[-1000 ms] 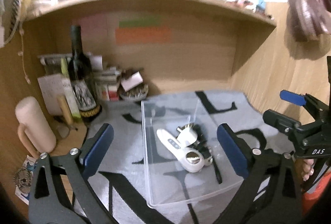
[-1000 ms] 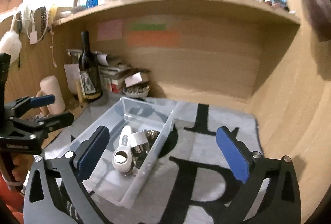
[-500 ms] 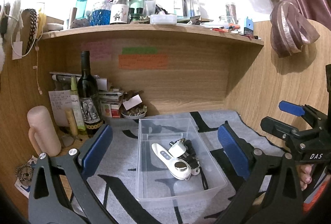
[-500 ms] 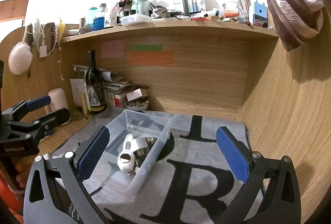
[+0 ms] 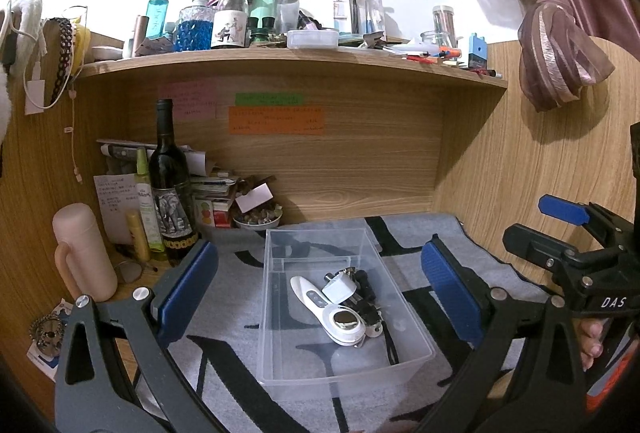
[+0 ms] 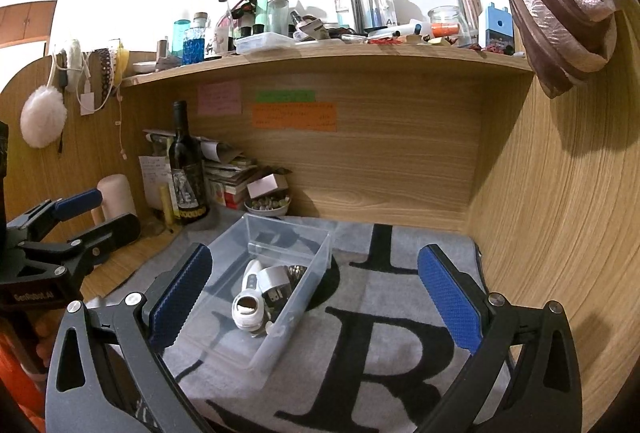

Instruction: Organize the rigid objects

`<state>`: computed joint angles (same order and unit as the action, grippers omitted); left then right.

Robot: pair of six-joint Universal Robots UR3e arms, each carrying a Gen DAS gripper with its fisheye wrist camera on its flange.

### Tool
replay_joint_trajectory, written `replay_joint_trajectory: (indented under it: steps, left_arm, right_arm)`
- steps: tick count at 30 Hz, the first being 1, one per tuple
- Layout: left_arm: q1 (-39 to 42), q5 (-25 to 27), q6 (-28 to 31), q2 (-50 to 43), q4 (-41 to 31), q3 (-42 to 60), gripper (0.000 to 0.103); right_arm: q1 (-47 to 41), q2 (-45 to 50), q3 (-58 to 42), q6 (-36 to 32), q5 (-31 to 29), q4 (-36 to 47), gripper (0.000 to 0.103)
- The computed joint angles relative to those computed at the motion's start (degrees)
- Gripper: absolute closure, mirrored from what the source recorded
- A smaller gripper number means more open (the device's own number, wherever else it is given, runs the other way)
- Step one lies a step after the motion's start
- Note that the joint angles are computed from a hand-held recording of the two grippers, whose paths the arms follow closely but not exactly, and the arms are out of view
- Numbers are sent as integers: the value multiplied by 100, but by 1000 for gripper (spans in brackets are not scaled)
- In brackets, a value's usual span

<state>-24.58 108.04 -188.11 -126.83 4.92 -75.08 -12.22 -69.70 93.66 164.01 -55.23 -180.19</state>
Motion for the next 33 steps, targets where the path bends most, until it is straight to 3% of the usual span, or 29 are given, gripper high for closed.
replay_joint_trajectory:
  steps: [33]
  left_arm:
    - [17,-87,-39,-230,-229,351,0]
  right_arm:
    - [11,43,-143,4,-58,149,0]
